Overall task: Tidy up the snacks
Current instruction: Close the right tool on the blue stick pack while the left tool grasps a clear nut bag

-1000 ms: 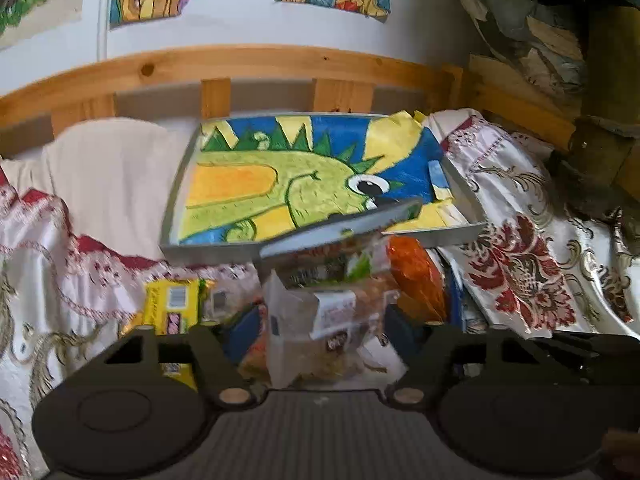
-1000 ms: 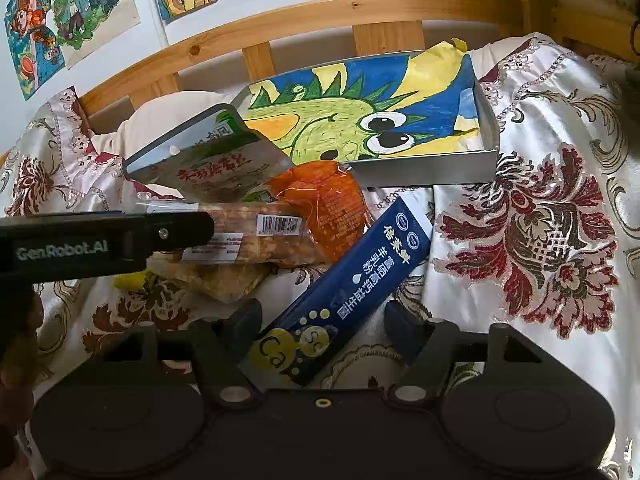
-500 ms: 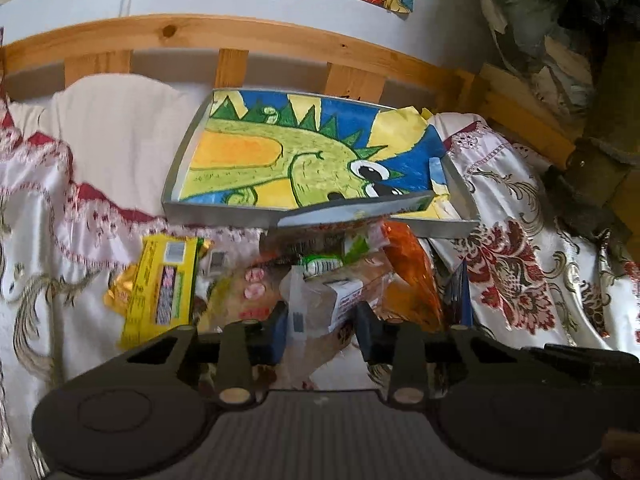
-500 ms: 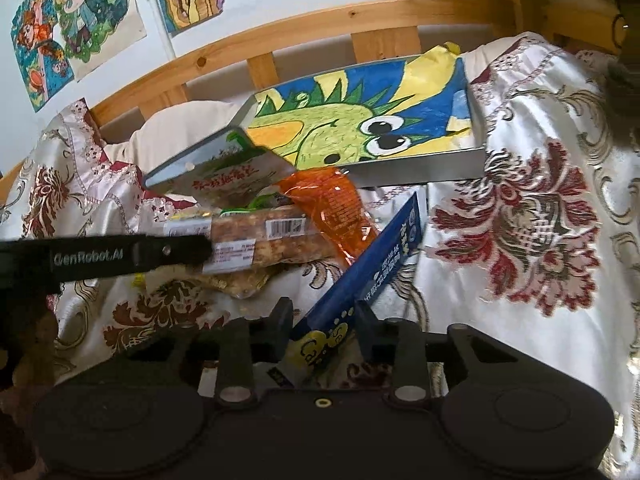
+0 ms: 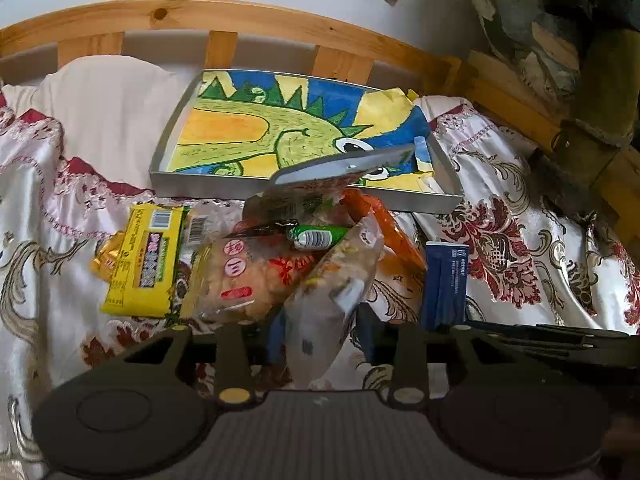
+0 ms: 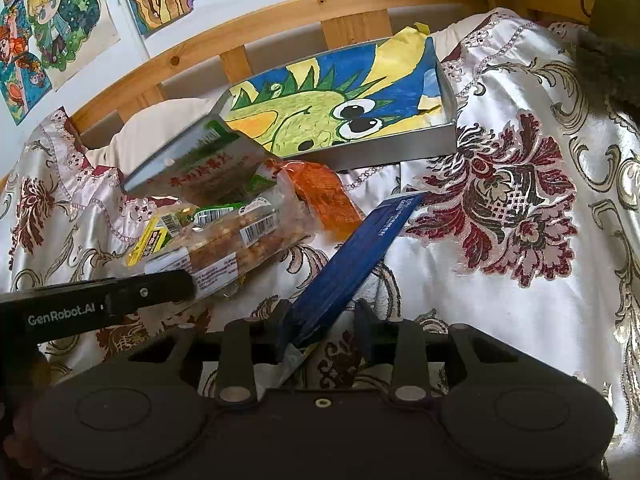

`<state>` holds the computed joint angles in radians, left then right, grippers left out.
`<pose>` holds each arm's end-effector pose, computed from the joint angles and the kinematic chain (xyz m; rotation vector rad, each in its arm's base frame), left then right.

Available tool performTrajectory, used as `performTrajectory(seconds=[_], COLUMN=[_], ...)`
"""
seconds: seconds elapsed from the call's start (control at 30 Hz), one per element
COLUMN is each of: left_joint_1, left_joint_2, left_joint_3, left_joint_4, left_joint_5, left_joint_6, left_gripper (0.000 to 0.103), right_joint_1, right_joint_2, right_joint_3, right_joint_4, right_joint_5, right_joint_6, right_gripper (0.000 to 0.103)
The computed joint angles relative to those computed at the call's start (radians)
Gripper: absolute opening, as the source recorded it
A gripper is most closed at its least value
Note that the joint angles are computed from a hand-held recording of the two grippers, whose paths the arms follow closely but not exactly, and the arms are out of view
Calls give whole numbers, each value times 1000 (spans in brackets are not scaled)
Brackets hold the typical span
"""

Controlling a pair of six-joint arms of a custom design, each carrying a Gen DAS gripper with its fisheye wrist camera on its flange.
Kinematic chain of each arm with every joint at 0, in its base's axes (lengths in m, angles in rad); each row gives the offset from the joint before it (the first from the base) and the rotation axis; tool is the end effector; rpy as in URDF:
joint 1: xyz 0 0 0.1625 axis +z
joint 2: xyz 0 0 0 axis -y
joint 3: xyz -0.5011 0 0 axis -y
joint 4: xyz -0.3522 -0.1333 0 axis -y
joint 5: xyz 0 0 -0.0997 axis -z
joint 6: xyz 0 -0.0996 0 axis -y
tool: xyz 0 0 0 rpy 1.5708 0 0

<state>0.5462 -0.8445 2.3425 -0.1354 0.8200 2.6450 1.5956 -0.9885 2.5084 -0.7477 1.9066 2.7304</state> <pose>-0.1312 -0.3153 0.0940 0.5729 2.5281 -0.8997 0.1077 -0.2887 0.0922 0.3670 -2.4856 0.9563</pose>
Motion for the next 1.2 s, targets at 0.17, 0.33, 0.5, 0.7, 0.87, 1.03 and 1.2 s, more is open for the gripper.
performTrajectory(seconds=[0.17, 0.33, 0.5, 0.7, 0.87, 1.03, 1.2], left_joint_1=[28, 58, 78, 72, 65, 27, 4], left_joint_2=[-5, 17, 34, 37, 19, -3, -18], left_joint_3=[-28, -84, -112, -112, -94, -58, -22], left_joint_4=[6, 64, 100, 112, 115, 125, 126], left_joint_5=[26, 60, 98, 98, 106, 94, 96], left_joint_6=[54, 91, 90, 81, 38, -28, -73], left_gripper=[59, 57, 42, 39, 39, 39, 39], right_joint_1=[-15, -20, -23, -27, -33, -34, -31], right_joint_2=[-1, 8, 14, 10, 2, -15, -13], right_joint_3=[-9, -20, -27, -16, -6, 7, 1], right_joint_4=[17, 27, 34, 16, 3, 2, 15], right_joint_5=[-13, -17, -23, -38, -53, -60, -54], right_joint_6=[9, 12, 21, 18, 19, 16, 24], right_gripper=[44, 49, 52, 37, 28, 20, 22])
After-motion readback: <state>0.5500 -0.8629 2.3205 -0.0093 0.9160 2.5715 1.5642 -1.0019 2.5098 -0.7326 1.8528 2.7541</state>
